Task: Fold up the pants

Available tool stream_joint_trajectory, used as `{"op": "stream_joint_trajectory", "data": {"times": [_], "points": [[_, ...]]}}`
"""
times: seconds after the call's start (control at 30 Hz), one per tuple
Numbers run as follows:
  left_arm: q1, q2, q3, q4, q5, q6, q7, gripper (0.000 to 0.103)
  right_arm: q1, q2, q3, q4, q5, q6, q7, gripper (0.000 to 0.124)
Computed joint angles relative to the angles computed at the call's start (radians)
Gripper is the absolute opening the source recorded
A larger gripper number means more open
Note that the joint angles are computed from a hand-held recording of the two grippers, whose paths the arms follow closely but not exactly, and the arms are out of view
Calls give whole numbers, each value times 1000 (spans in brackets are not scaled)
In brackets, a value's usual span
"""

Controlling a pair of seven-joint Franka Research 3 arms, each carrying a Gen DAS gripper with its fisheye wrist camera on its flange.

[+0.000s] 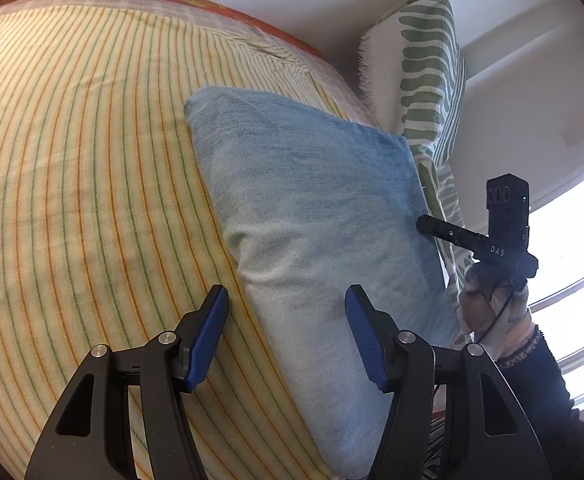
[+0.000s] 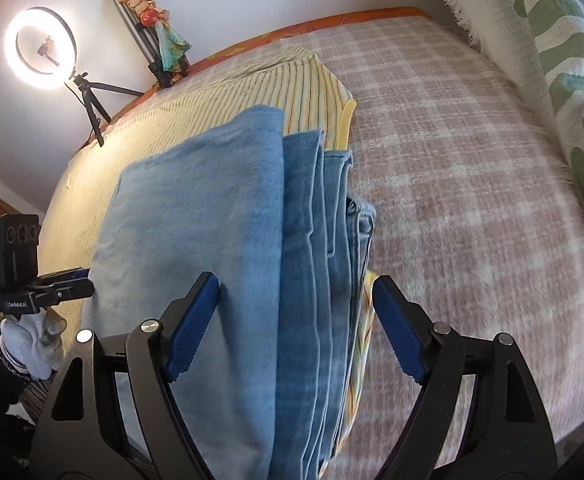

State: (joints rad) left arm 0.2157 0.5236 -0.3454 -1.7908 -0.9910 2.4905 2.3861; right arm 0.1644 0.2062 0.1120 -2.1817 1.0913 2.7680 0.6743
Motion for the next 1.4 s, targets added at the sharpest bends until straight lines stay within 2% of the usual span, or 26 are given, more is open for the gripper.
{"op": "stream_joint_trajectory", "data": {"times": [0.2, 0.33, 0.53, 0.63, 0.7, 0.8, 0.83, 0.9, 0.93, 0.97, 1.03, 1.13, 1.2, 1.33, 1.4], "points": [[-5, 33, -9, 41, 12, 5, 1, 60, -37, 49, 17, 50, 145, -83, -132, 81], [-3, 60, -20, 78, 19, -7, -17, 60, -8, 27, 21, 29, 155, -47, -167, 50], [-4, 63, -50, 78, 12, 28, 22, 59, 41, -2, 15, -6, 68, 62, -94, 27], [1, 59, -59, 78, -3, 30, 45, 43, 62, -9, 16, -21, 0, 115, -54, 23], [-6, 56, -57, 78, 1, 36, 54, 43, 66, -6, 18, -23, -48, 129, -30, 23], [-21, 62, -50, 85, 10, 52, 29, 46, 27, 9, 30, -1, 14, 74, -44, 27], [-20, 70, -51, 94, 12, 45, 19, 50, 23, 14, 36, 4, 43, 79, -59, 28], [-15, 74, -58, 96, 9, 48, 24, 50, 52, 10, 37, -16, 12, 152, -48, 27], [-18, 68, -58, 89, 14, 60, 31, 46, 83, 3, 28, -35, -61, 206, 1, 24], [-17, 58, -64, 77, 9, 79, 50, 37, 110, -6, 12, -54, -143, 241, 70, 23], [-6, 42, -77, 64, -8, 82, 81, 27, 125, -27, 4, -77, -228, 267, 168, 18], [10, 6, -87, 38, -53, 74, 138, 19, 91, -72, 50, -102, -183, 287, 147, 15], [19, -20, -87, 21, -95, 54, 180, 18, 97, -113, 59, -127, -165, 307, 134, 15], [16, -78, -68, -11, -181, 8, 254, 17, 132, -191, 52, -165, -92, 324, 86, 14], [8, -104, -54, -25, -215, -10, 288, 17, 157, -230, 36, -197, -147, 346, 141, 14]]}}
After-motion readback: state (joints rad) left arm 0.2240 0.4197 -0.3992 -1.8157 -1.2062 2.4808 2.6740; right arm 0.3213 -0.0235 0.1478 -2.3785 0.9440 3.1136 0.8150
